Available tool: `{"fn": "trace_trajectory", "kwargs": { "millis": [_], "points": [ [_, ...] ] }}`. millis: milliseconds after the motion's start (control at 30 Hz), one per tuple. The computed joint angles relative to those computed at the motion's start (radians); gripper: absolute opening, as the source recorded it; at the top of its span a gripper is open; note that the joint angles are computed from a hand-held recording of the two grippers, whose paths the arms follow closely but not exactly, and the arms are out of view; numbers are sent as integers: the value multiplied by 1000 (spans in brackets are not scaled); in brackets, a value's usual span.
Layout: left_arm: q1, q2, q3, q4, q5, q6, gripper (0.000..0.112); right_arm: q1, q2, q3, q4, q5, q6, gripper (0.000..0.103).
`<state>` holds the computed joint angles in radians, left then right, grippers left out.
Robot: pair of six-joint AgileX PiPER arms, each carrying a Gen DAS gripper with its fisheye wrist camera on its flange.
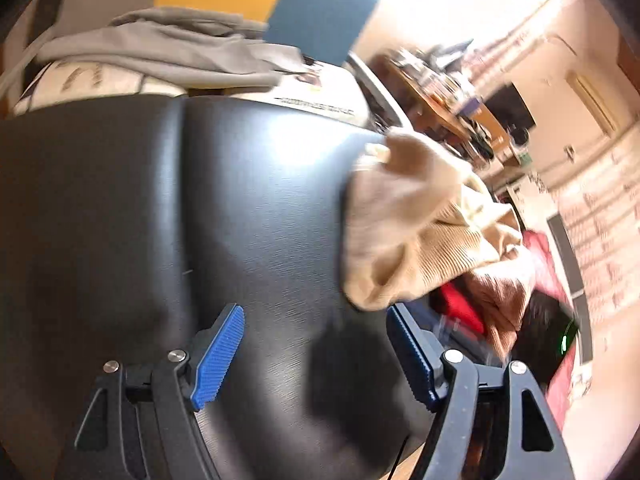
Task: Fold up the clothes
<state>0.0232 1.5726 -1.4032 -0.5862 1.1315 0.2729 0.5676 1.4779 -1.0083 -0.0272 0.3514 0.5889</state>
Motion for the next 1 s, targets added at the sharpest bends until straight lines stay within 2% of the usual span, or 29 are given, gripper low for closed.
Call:
{"fn": "trace_trajectory", "kwargs": {
  "millis": [33,67,100,167,233,300,400,567,700,733,900,967,1000],
  "points": [
    [-41,12,-17,28,-19,-24,75,14,-35,52,-22,-20,60,29],
    [-82,26,-35,58,-35,-50,75,32,-75,90,-85,-13,137,55],
    [-121,42,-56,89,-49,-75,75,56,-115,125,-165,-1,234,71],
    [-197,82,-98,189,-101,-130,75,111,-196,190,-310,36,416,72],
    [-268,125,-131,294,-143,-170,75,177,-260,232,-445,113,569,72],
    [-316,165,-146,375,-179,-188,75,218,-302,262,-511,169,630,70],
    [-356,237,-174,449,-196,-212,74,189,-327,290,-461,149,594,70],
    [-350,328,-213,380,-193,-126,74,116,-326,321,-364,97,512,70],
    [-365,388,-258,404,-206,-110,72,60,-301,336,-240,40,395,70],
    [-371,390,-253,422,-232,-118,67,57,-297,340,-229,34,386,70],
    [-393,401,-256,489,-280,-139,65,28,-269,357,-120,-4,284,71],
    [-395,383,-219,470,-324,-104,45,32,-261,357,-144,-14,289,73],
    [-387,374,-202,428,-339,-66,16,34,-256,354,-148,-15,284,76]
  ]
}}
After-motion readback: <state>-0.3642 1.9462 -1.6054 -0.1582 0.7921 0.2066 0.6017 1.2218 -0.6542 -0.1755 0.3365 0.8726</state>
